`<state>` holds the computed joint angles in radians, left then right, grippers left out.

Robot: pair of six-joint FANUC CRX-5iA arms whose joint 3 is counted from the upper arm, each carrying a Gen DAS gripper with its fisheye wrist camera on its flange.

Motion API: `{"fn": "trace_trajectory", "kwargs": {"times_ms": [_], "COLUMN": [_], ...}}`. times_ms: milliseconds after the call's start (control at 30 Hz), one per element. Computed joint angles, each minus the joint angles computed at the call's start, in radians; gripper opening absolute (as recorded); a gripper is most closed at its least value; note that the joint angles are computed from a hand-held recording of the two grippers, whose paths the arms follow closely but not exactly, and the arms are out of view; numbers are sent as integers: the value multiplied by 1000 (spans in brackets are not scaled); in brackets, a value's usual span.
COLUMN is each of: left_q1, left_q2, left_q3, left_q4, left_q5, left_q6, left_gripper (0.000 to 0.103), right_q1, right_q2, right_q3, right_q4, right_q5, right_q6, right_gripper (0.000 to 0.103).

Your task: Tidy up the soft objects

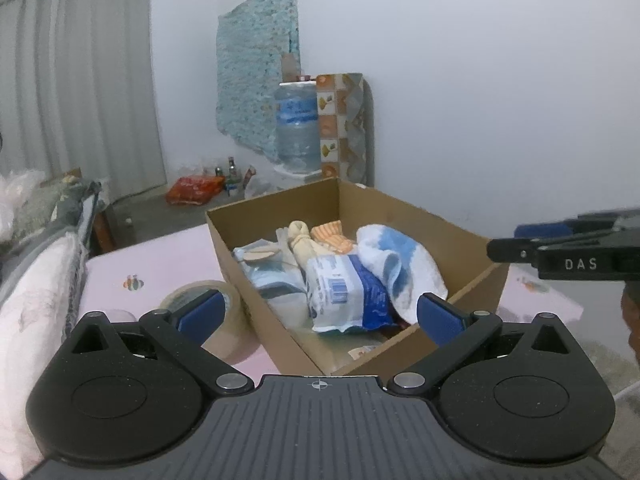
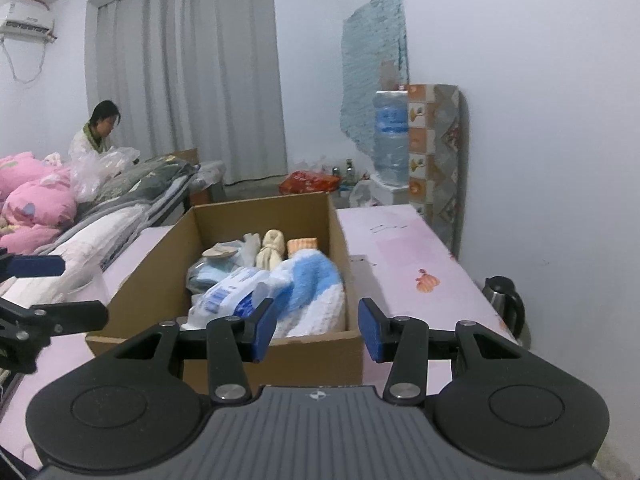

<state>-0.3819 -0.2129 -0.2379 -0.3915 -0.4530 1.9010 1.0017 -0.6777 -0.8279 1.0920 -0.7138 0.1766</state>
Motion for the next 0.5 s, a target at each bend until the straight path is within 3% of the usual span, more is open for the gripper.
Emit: {"fn": "trace_trajectory", "kwargs": {"times_ms": [100, 233, 367, 500], "left_q1": [-53, -50, -72, -142], "left_q2": [-29, -29, -23, 5], "left_q3": [-7, -20, 0, 65], "left_q4": [-94, -51, -102, -232], "left_q5": [-48, -53, -95, -221], "left_q6": [77, 44, 110, 190], "left_gripper": [103, 103, 103, 103], "right_q1": [12, 18, 20, 32], "right_q2": [8, 7, 7, 9], "right_q3": [7, 10, 11, 12], "right_q4": [-6, -25, -23, -36], "right_q5": [-8, -2, -3, -22], "right_q6": [13, 28, 32, 62], "right_gripper": [43, 43, 43, 43]}}
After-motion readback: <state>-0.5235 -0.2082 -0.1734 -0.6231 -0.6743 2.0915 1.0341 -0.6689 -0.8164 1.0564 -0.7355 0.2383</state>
